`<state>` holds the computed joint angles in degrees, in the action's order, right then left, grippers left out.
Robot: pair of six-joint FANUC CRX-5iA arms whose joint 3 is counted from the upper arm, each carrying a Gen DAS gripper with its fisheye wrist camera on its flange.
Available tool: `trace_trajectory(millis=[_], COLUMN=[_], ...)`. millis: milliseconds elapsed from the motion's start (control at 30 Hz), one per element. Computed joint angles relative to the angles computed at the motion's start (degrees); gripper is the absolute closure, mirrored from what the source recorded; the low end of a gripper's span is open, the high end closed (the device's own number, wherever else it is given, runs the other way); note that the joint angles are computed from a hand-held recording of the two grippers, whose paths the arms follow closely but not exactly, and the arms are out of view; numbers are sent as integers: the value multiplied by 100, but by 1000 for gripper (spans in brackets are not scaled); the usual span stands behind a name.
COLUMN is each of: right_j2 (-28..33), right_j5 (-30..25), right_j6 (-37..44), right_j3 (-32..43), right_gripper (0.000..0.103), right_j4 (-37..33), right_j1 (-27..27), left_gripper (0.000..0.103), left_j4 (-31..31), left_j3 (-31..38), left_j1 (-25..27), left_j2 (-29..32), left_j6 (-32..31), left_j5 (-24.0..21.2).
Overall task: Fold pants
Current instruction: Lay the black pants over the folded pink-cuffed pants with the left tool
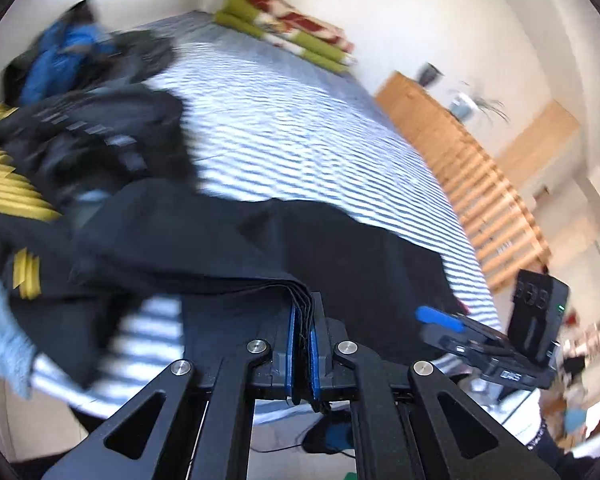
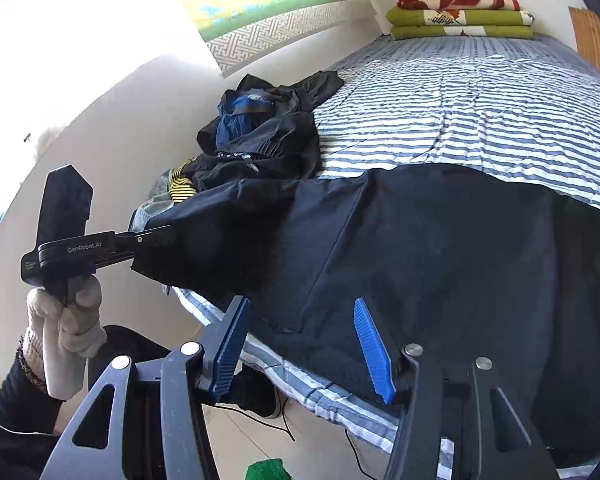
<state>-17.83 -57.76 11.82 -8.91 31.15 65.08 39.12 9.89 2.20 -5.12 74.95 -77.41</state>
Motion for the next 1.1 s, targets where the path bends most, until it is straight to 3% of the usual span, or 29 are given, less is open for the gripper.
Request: trace_trajectory(millis=[267,433,533,633,867,933,1000,1100], right_j2=[-1051,-1674,-2001,-2211,-2293,-2198,-2085,-1985], right_j5=[-737,-1710,-2290,-2523,-1721,-1518,-1473,-1587], right_j6=[-1656,-2317,-2599,-2678,-2231,-2004,-1830,-1633], right_j3=[-897,-1246,-1409,-1515,-1592,-1520,-1422,-1280], right_gripper=[53,52,52,52,53,53,53,53], right_j4=[1063,1325,1337,1280,752,569,468,526], right_j1=[216,427,620,655,-183,-454,-575,-516], left_gripper=[98,98,98,98,97,85,68,59], left_j4=[-375,-505,-589,-494,-65,-74,307,725], left_j3=[1883,2597,2584,2588,2181,2272,2194,1634], left_j1=[-2398,-3260,-3468,-3486,-3360,-3351,-3199,-2827], left_j2=[1572,2575,2658,2730,2507,2505,2504,2050], left_j6=[283,670,578,390,-131,-204,-192,-622], left_j5=[-24,-326,-275,-274,-167,-294,-543,-692])
